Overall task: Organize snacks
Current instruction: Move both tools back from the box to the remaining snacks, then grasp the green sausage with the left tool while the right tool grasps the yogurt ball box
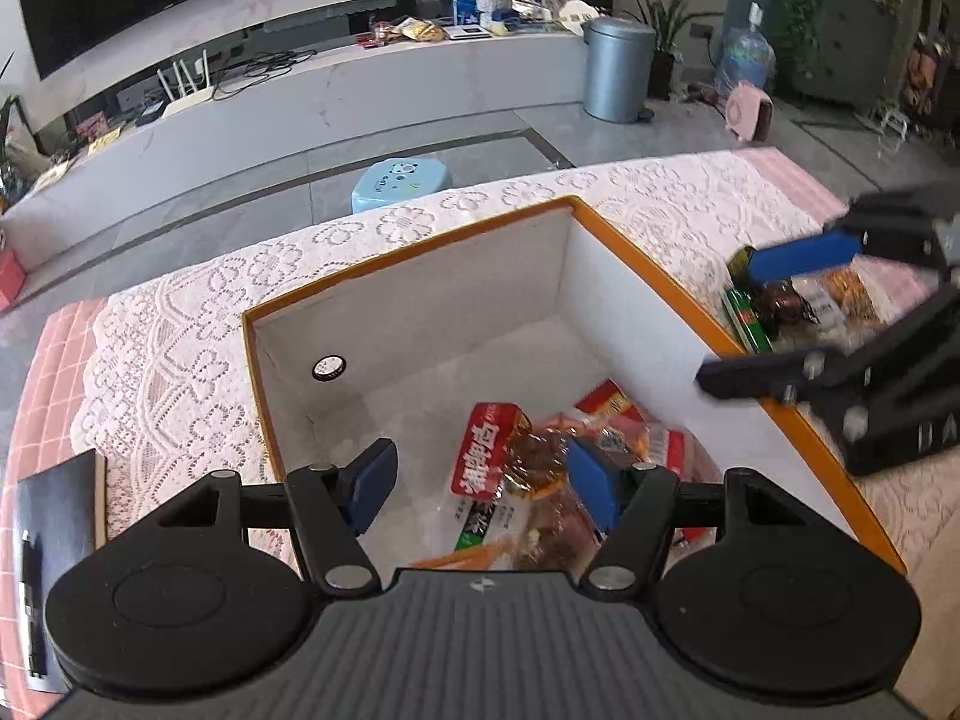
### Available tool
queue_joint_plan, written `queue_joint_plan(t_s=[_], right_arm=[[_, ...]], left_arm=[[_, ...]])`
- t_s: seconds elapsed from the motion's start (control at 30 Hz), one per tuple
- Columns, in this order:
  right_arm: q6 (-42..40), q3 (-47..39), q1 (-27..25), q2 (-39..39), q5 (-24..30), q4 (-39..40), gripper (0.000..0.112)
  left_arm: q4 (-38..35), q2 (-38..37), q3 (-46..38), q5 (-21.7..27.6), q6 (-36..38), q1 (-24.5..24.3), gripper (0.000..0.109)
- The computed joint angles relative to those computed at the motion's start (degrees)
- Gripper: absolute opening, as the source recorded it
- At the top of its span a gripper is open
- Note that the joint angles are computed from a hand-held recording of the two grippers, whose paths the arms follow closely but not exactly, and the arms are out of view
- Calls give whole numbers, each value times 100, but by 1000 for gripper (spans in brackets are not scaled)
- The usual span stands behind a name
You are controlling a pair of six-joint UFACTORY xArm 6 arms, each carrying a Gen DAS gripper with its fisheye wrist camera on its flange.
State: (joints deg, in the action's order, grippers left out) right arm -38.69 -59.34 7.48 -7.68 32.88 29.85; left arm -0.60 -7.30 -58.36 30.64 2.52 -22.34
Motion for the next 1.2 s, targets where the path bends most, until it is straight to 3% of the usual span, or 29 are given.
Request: queue_joint_plan(t_s=[0.5,0.77,0.97,1.2], right_arm=[[537,758,-1088,-795,-138,-46,78],[588,798,-1804,-637,-24,37,78],[793,828,-2254,-421,-344,-303,78],[1469,711,-2656,67,-677,-801,78]], left_arm=[[252,-190,-173,196,-89,-740,77],[66,395,-785,278,-123,-1032,77],[-523,944,-1302,241,104,-1214,77],[-482,1791,-2108,223,-290,-1458,77]])
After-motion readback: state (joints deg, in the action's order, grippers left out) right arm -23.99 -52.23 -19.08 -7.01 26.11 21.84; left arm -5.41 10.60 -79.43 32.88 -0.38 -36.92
